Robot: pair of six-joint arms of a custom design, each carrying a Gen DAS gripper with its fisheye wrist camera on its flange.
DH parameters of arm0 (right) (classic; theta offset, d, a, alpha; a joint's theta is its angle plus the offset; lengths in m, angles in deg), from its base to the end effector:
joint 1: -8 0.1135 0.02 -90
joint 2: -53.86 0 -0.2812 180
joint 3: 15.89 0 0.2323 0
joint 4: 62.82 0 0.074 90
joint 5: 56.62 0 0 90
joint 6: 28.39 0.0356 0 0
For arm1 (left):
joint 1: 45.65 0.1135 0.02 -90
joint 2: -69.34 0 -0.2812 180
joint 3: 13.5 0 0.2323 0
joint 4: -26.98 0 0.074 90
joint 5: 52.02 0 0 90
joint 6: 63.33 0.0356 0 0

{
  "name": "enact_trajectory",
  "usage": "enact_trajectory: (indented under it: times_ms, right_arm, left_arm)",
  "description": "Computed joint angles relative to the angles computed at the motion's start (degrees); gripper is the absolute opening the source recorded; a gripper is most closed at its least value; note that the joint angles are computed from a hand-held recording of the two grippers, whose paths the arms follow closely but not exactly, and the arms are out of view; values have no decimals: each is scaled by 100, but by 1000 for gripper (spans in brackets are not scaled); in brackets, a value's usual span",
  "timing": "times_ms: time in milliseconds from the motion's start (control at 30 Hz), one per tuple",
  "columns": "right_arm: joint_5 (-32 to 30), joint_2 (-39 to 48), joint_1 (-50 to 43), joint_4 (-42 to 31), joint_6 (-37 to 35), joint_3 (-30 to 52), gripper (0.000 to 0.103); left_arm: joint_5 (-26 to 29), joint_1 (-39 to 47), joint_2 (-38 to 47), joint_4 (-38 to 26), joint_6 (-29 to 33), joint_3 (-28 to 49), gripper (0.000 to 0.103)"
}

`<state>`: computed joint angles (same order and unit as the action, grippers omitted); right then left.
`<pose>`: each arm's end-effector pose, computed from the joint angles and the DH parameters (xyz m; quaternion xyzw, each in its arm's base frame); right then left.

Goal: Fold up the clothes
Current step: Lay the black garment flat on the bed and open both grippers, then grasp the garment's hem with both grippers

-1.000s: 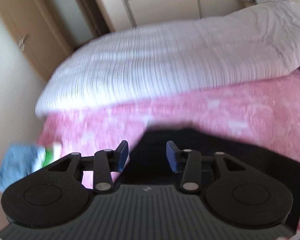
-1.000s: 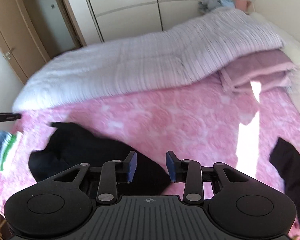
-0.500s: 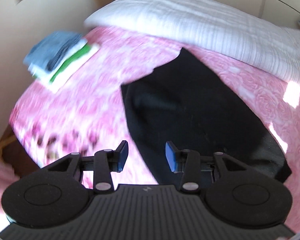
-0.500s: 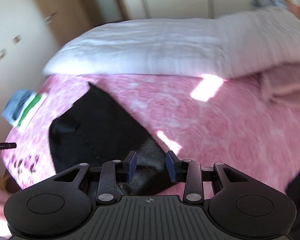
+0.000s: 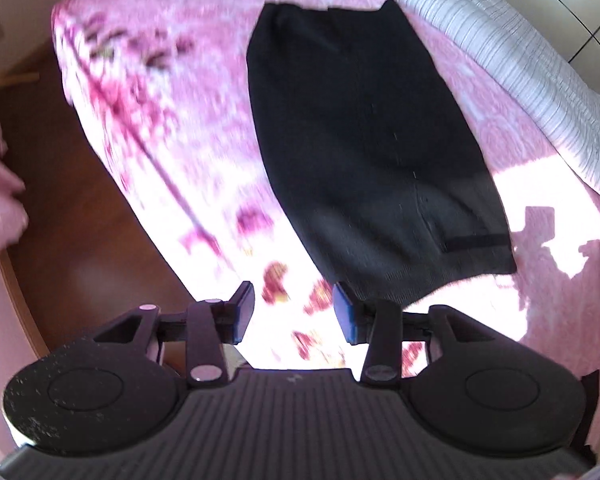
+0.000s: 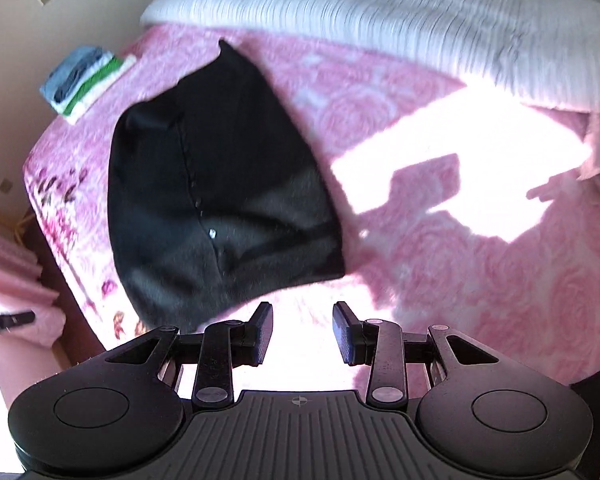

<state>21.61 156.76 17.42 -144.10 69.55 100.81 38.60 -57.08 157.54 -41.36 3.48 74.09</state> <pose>0.3442 0.0645 0.3425 -0.0326 0.9752 0.1287 0.1768 0.2771 -0.0564 0.2898 -0.0997 0.9781 -0.0594 0.1728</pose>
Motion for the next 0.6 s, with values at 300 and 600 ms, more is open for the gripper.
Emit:
enact_trajectory:
  times_ms: [300,600]
  right_arm:
    - [-445,739,-197,700,-54,-594,55]
    - [-907,2044,-518,1469,-159,-245,55]
  left_arm:
    - [807,-390,283,2147,-2043,-1849,44]
    - [1623,-12,1350,5503,-4750,-3283,45]
